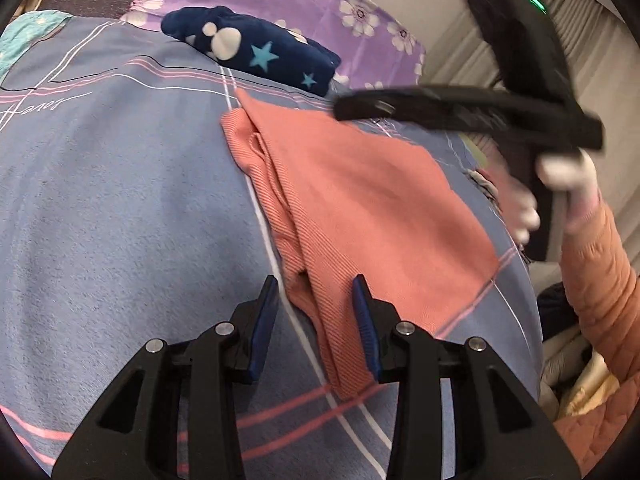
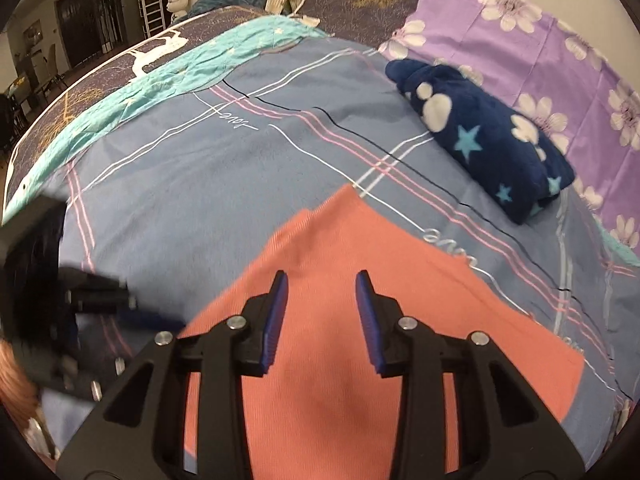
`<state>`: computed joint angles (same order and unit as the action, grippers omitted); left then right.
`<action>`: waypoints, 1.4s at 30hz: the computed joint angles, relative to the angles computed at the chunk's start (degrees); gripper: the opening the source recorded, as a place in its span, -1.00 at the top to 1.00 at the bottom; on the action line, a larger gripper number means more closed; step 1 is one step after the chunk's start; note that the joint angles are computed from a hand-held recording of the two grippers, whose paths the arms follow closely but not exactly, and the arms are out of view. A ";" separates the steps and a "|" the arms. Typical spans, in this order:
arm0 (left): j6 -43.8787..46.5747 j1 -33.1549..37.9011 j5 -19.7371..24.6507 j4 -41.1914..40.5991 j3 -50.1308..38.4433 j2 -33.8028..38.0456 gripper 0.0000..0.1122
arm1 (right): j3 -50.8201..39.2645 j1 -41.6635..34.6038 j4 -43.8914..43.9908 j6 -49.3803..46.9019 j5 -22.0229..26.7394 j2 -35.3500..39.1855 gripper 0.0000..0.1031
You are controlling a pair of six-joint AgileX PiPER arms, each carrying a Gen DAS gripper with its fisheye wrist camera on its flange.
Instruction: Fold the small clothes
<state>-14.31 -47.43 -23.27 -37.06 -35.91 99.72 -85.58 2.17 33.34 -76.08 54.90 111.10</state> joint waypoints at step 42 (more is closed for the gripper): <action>-32.90 4.22 -19.50 27.65 9.68 2.62 0.89 | -14.25 13.39 -10.10 19.92 -5.58 15.33 0.94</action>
<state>-47.22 -43.21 -42.76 -9.41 -26.24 102.34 -99.83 15.56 23.24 -56.16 49.32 126.42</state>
